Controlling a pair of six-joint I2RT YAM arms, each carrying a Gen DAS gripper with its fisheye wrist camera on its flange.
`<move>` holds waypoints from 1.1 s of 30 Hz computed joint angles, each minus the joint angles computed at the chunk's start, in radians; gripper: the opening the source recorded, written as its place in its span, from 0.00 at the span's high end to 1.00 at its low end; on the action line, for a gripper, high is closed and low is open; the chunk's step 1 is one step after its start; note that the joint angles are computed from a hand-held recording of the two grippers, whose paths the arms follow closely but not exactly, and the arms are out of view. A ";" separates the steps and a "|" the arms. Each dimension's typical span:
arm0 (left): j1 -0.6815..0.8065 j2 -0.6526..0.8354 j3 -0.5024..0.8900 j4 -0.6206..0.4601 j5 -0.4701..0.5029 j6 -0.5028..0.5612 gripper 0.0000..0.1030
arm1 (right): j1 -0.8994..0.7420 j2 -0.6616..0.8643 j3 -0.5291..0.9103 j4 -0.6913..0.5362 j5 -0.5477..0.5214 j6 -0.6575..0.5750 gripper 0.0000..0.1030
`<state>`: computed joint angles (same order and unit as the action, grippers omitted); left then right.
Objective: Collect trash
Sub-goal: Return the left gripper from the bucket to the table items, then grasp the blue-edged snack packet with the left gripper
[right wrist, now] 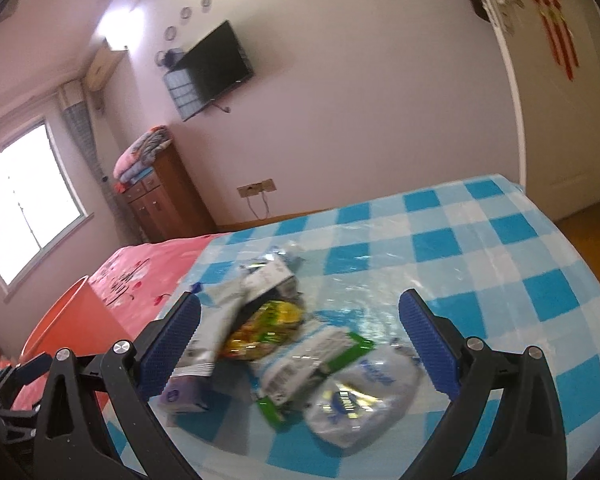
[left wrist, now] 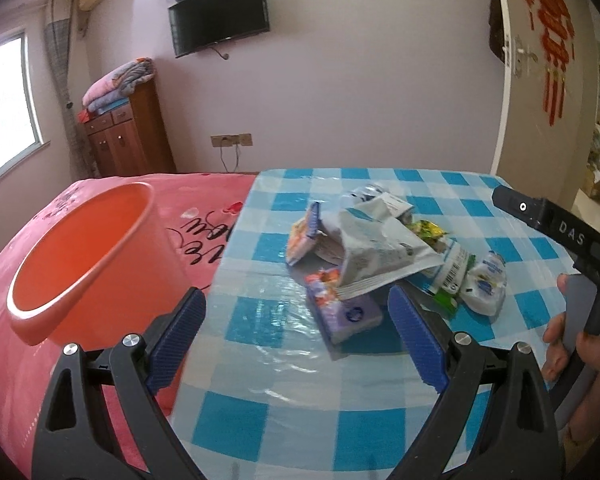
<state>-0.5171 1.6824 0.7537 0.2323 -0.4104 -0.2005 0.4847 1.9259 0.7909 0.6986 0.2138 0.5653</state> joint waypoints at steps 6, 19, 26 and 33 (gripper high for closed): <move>-0.046 0.082 0.116 -0.069 -0.013 0.004 0.10 | -0.090 0.014 -0.019 -0.023 -0.053 0.043 0.05; -0.087 0.298 0.461 -0.278 0.014 0.024 0.10 | -0.235 0.083 -0.010 -0.047 -0.260 0.119 0.05; 0.042 0.347 0.588 -0.366 0.102 -0.077 0.10 | -0.222 0.102 0.015 -0.072 -0.318 0.099 0.05; 0.189 0.465 0.740 -0.434 0.300 -0.196 0.10 | -0.216 0.106 0.017 -0.071 -0.359 0.082 0.05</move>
<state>-0.3282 2.1471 1.4940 -0.2018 -0.1105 -0.3970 0.2690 2.0323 0.8079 0.6281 -0.1456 0.6476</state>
